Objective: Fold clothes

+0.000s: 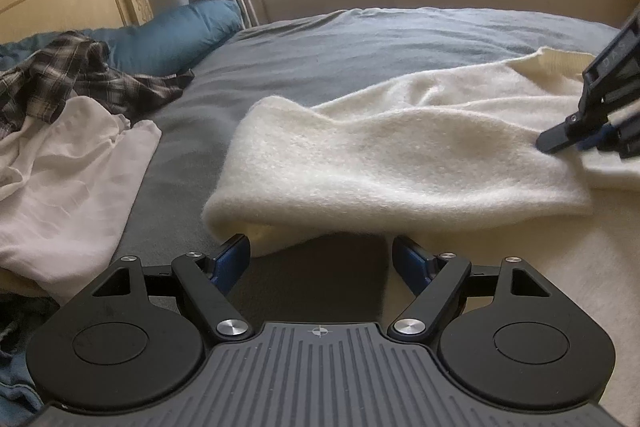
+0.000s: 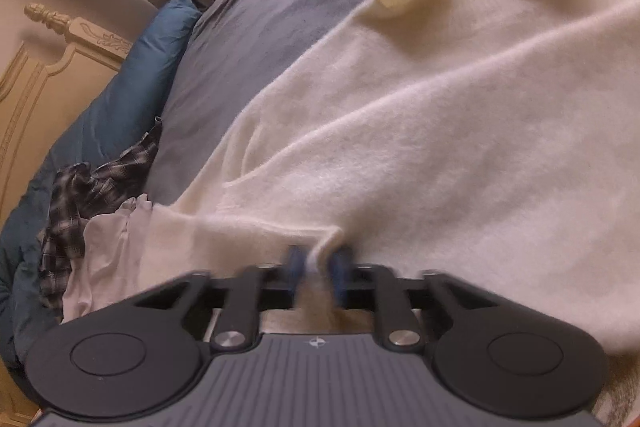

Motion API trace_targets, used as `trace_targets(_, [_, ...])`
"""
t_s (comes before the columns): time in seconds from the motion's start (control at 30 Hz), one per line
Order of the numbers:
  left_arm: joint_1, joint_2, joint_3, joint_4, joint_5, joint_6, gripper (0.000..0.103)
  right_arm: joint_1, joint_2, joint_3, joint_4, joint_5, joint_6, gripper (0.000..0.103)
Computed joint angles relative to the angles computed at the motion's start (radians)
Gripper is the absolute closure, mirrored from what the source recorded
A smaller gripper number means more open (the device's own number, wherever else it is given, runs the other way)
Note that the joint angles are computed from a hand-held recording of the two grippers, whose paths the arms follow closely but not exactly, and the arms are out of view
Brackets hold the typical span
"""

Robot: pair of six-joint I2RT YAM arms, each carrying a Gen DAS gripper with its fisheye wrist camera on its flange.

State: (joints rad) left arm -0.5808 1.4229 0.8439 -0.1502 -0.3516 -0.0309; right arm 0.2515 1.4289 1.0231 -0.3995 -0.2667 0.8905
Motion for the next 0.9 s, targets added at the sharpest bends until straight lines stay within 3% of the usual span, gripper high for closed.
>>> trace_targets(0.27, [-0.003,-0.006,0.003,-0.009,-0.003,0.014,0.024,-0.108,-0.15,0.036,0.015,0.088,-0.054,0.1])
trace_targets(0.53, [0.004,-0.004,0.006,-0.014,0.005,0.018,0.024,-0.346,-0.314,-0.036,-0.119,0.084,-0.141,0.1])
trace_targets(0.9, [-0.005,0.004,0.019,-0.023,-0.006,0.029,0.024,-0.68,-0.509,-0.225,-0.201,-0.072,-0.23,0.1])
